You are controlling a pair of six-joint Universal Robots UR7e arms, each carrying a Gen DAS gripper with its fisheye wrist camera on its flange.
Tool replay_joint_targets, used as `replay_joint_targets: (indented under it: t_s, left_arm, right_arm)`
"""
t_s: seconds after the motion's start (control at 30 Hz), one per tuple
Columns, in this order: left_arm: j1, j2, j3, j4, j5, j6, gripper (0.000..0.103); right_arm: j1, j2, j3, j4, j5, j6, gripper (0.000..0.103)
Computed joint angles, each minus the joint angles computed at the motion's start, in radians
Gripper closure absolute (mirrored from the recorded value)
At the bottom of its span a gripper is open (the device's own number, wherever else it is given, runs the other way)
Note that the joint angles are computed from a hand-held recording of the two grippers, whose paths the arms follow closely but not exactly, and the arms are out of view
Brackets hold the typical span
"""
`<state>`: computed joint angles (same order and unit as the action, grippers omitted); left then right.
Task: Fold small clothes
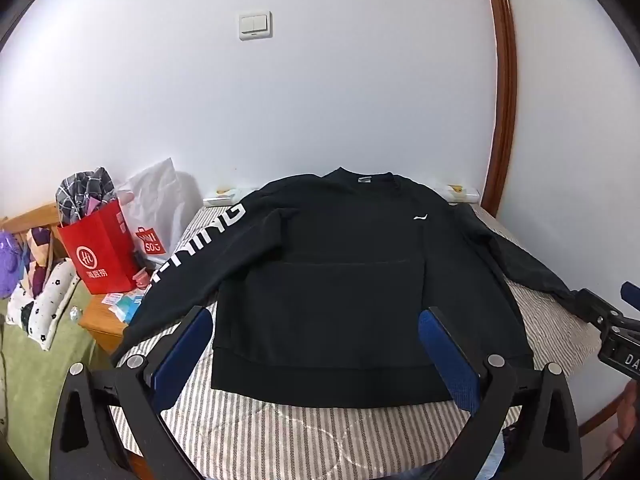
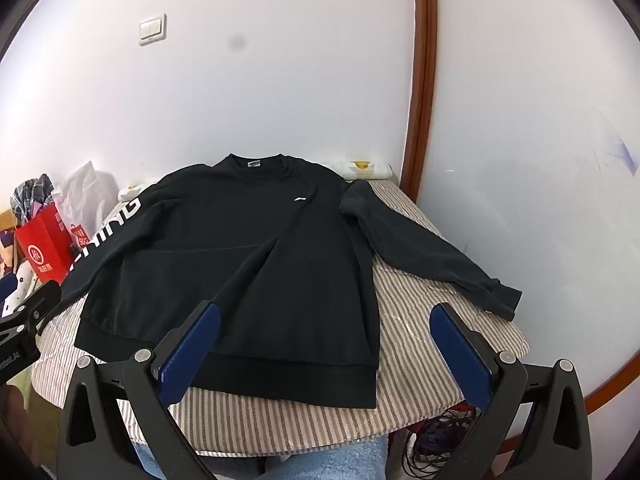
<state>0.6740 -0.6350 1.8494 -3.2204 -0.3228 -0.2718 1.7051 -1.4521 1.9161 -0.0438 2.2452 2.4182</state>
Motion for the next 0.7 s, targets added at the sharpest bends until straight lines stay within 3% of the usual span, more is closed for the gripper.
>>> replay_joint_targets:
  t_s: [0.2, 0.33, 0.7]
  left_arm:
    - [0.005, 0.001, 0.001, -0.03, -0.004, 0.018, 0.0]
    - [0.006, 0.002, 0.007, -0.053, -0.002, 0.03, 0.0]
    - [0.008, -0.001, 0.011, -0.04, 0.0, 0.012, 0.0]
  right_arm:
    - [0.017, -0.001, 0.022, -0.032, 0.016, -0.002, 0.0]
    - [0.029, -0.002, -0.004, 0.029, 0.032, 0.027, 0.0]
    - [-0.008, -0.007, 0.01, 0.022, -0.01, 0.011, 0.0]
